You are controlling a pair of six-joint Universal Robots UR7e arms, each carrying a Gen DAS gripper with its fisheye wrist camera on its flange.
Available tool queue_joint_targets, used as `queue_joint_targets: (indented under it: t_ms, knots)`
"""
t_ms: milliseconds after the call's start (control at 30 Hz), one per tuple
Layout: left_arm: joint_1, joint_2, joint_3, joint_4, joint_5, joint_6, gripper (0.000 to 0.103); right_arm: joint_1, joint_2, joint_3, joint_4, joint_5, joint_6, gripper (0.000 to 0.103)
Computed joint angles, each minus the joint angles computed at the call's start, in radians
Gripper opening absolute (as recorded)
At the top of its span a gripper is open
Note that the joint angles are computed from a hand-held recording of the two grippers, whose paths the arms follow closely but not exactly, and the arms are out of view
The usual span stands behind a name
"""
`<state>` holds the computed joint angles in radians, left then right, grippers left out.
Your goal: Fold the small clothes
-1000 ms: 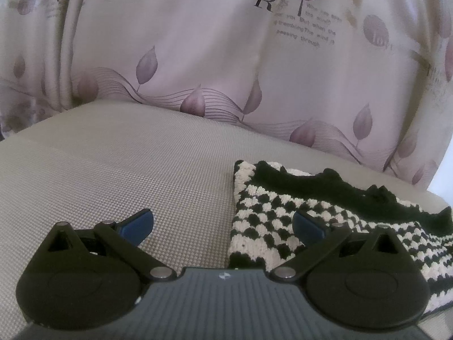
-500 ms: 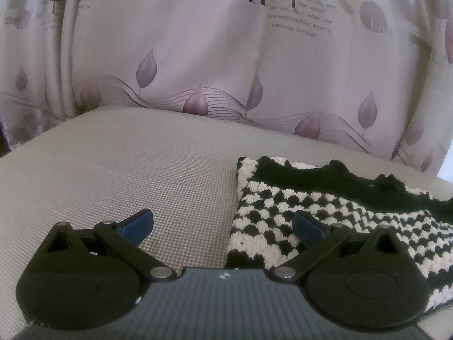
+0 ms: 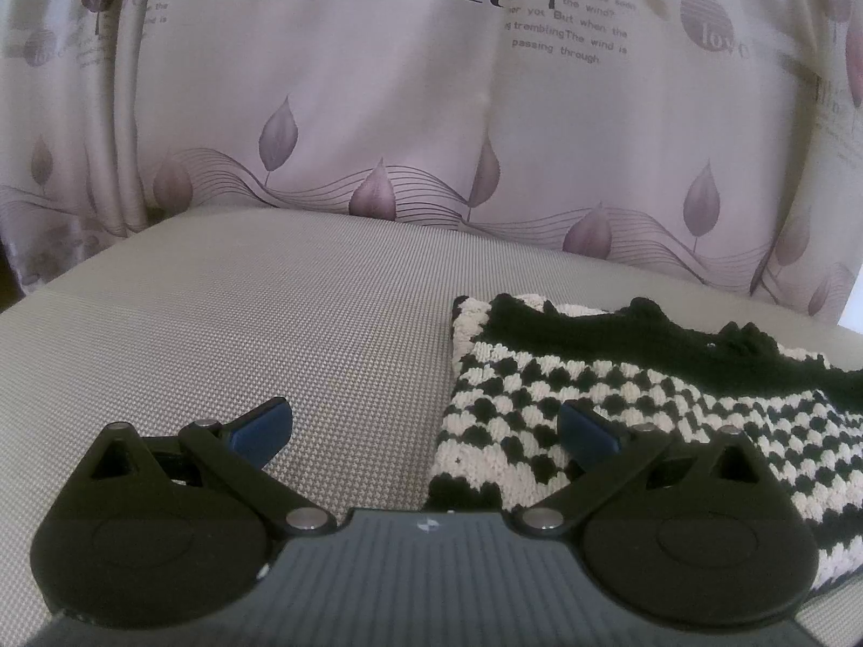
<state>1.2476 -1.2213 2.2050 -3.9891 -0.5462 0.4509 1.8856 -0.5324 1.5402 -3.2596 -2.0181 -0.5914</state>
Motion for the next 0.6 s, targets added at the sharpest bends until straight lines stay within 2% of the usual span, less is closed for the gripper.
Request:
queue_joint_targets:
  t_ms: [100,133,200,233,300,367,400,433,533,600]
  knots:
    - [0.007,-0.023,0.013,0.051,-0.031,-0.023,0.103,0.000,-0.001,0.001,0.000,0.000,0.000,0.091]
    - [0.017,-0.057,0.032,0.105,-0.085,-0.040,0.103,0.000,-0.001,0.001,0.001,0.000,0.002,0.091]
    - [0.057,-0.149,0.054,0.273,-0.242,-0.093,0.103,-0.001,-0.003,0.002,0.006,0.005,0.008,0.091]
    - [0.079,-0.185,0.048,0.352,-0.301,-0.104,0.099,-0.003,-0.005,0.002,0.009,0.009,0.010,0.091]
    - [0.116,-0.231,0.013,0.501,-0.363,-0.138,0.090,-0.004,-0.006,0.003,0.009,0.014,0.012,0.091]
    - [0.179,-0.276,-0.047,0.691,-0.469,-0.206,0.073,-0.005,-0.007,0.005,0.007,0.018,0.011,0.091]
    - [0.207,-0.286,-0.077,0.764,-0.523,-0.226,0.071,-0.006,-0.008,0.006,0.006,0.021,0.012,0.091]
    - [0.239,-0.294,-0.114,0.855,-0.587,-0.233,0.069,-0.007,-0.009,0.007,0.006,0.023,0.014,0.091]
    - [0.284,-0.290,-0.177,0.988,-0.696,-0.194,0.069,-0.007,-0.010,0.010,0.001,0.026,0.011,0.091]
    - [0.307,-0.276,-0.215,1.058,-0.759,-0.188,0.075,-0.008,-0.011,0.011,-0.001,0.030,0.010,0.091]
